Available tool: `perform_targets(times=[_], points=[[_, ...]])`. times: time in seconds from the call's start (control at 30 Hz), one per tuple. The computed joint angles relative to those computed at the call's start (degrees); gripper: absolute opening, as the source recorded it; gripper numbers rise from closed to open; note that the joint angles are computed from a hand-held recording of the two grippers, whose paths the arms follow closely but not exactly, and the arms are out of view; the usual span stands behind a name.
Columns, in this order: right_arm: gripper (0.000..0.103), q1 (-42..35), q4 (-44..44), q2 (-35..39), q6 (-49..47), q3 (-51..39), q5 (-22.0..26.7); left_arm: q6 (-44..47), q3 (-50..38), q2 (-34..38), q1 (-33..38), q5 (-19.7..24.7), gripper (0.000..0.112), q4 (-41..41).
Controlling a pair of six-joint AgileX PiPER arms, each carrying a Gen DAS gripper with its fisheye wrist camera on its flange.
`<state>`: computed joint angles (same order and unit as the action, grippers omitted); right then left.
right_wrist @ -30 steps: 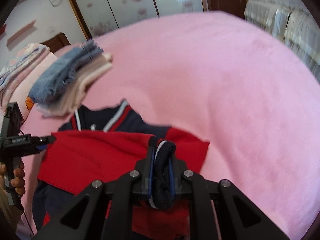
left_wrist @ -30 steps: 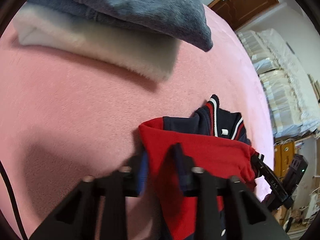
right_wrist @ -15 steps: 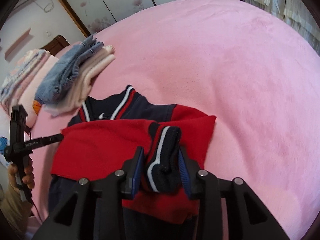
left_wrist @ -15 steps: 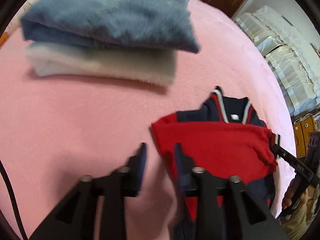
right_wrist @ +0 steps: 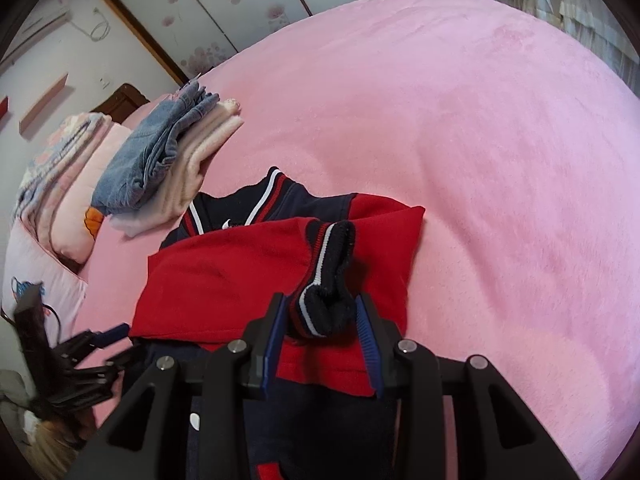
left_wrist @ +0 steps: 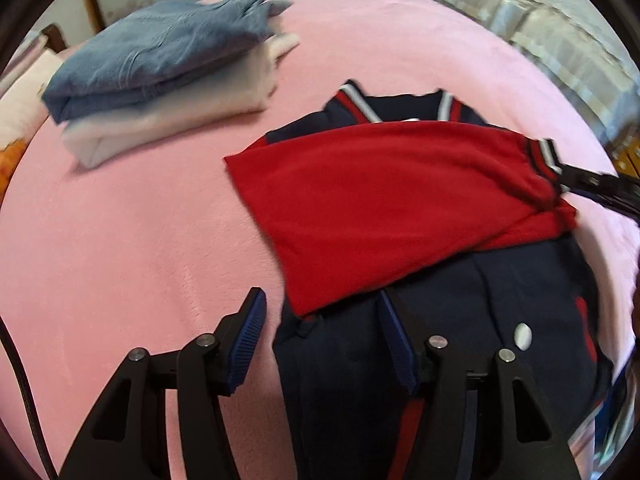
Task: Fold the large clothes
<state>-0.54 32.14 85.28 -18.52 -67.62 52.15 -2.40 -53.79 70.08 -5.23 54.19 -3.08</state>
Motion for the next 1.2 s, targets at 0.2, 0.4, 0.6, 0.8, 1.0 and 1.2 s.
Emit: perform_targets(times=[0.2,0.4,0.6,0.8,1.0,1.2], points=[[0.035,1.15,-1.85,-0.4,1.32,0.15,-0.62,-1.32,1.79,-0.32,1.91,-1.73,0.017,1.08],[0.014,1.98,-1.36,0.81,2.81,-0.22,-0.71,1.57,3.85,-3.48,7.33,-4.12,0.011,-5.93],[0.015,-3.71,5.5,3.08,5.24,-0.97,3.44,6.17,6.88,-1.24,10.12,-5.6,0.012,-10.18],[0.035,-7.51,8.19,2.45,3.21,1.41,4.23,9.19,7.32,-3.77,10.8,-3.9,0.02,-10.61],[0.044,-4.99,5.12,-2.4,0.21,1.5,3.29,16.89,4.17,-9.32,18.06,3.95,0.022,-17.04],[0.044,4.39,-8.98,-6.01,7.41,3.24,-6.65,12.59,-1.65,-7.64,16.23,1.79,0.022,-19.11]])
